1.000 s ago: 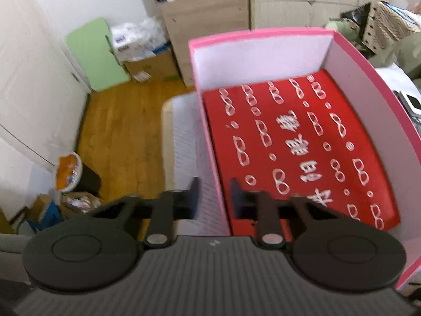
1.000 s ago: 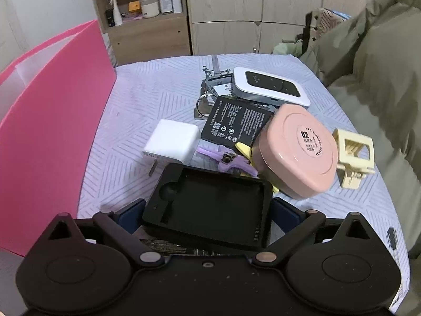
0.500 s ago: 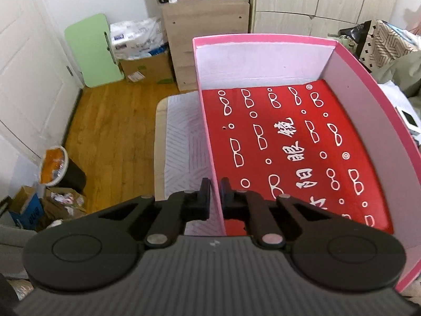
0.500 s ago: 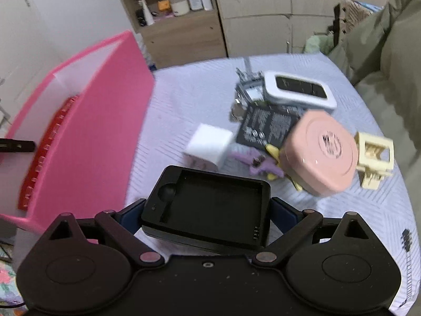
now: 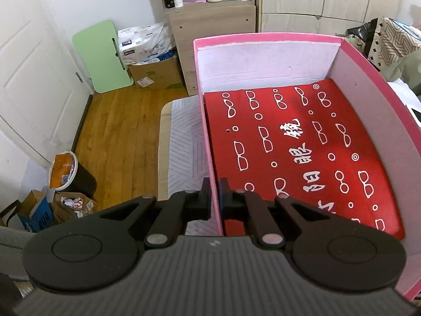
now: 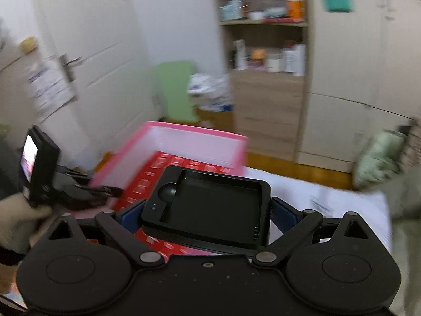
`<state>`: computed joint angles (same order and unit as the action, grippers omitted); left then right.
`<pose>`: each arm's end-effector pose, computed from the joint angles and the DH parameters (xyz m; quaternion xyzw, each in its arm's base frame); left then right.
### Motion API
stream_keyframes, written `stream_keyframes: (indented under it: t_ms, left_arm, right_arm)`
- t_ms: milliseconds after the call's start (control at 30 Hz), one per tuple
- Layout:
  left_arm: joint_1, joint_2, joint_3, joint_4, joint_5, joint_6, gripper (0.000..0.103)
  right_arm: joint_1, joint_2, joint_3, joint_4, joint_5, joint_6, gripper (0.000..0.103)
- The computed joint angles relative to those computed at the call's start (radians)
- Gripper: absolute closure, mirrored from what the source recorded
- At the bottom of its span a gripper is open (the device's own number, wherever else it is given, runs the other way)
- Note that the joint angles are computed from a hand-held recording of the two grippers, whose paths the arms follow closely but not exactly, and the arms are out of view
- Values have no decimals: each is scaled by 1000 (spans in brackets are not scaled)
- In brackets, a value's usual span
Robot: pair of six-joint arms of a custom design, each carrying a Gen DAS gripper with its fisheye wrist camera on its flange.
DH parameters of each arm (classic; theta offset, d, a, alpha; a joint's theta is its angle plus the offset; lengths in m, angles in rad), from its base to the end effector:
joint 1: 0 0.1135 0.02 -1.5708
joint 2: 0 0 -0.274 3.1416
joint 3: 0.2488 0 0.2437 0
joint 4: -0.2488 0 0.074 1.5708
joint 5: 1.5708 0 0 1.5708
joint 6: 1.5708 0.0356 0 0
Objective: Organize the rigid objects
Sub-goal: 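Carry the black cradle into the pink box and open the right tool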
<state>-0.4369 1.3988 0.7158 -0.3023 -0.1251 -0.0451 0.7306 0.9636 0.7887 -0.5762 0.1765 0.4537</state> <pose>0.2326 -0.1037 0.1898 0.1683 0.9408 -0.0106 0.2940 0.1430 0.1197 0.2821 -0.0913 0.9097 0.1545 0.3745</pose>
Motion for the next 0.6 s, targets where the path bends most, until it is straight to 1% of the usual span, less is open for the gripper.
stream_keyframes:
  t_ms: [33, 100, 167, 300, 400, 500, 600]
  left_arm:
    - [2, 3, 2, -2, 3, -6, 98]
    - [7, 3, 2, -2, 8, -19, 98]
    - [6, 2, -1, 0, 7, -26, 98]
    - [16, -3, -8, 8, 18, -36, 98]
    - [20, -4, -10, 9, 27, -44, 98]
    - [25, -4, -10, 10, 34, -45, 98]
    - [20, -6, -10, 10, 31, -48, 98]
  right_arm:
    - [-43, 76, 39, 30, -77, -29, 4]
    - [-87, 224, 138, 50, -187, -70, 4]
    - [-118, 375, 258, 45, -274, -126, 4]
    - [-133, 605, 414, 31, -338, -148, 4]
    - [-161, 746, 492, 30, -388, -124, 4]
    - [-197, 823, 515, 61, -465, -67, 4]
    - [-194, 877, 542, 77, -478, -53, 4]
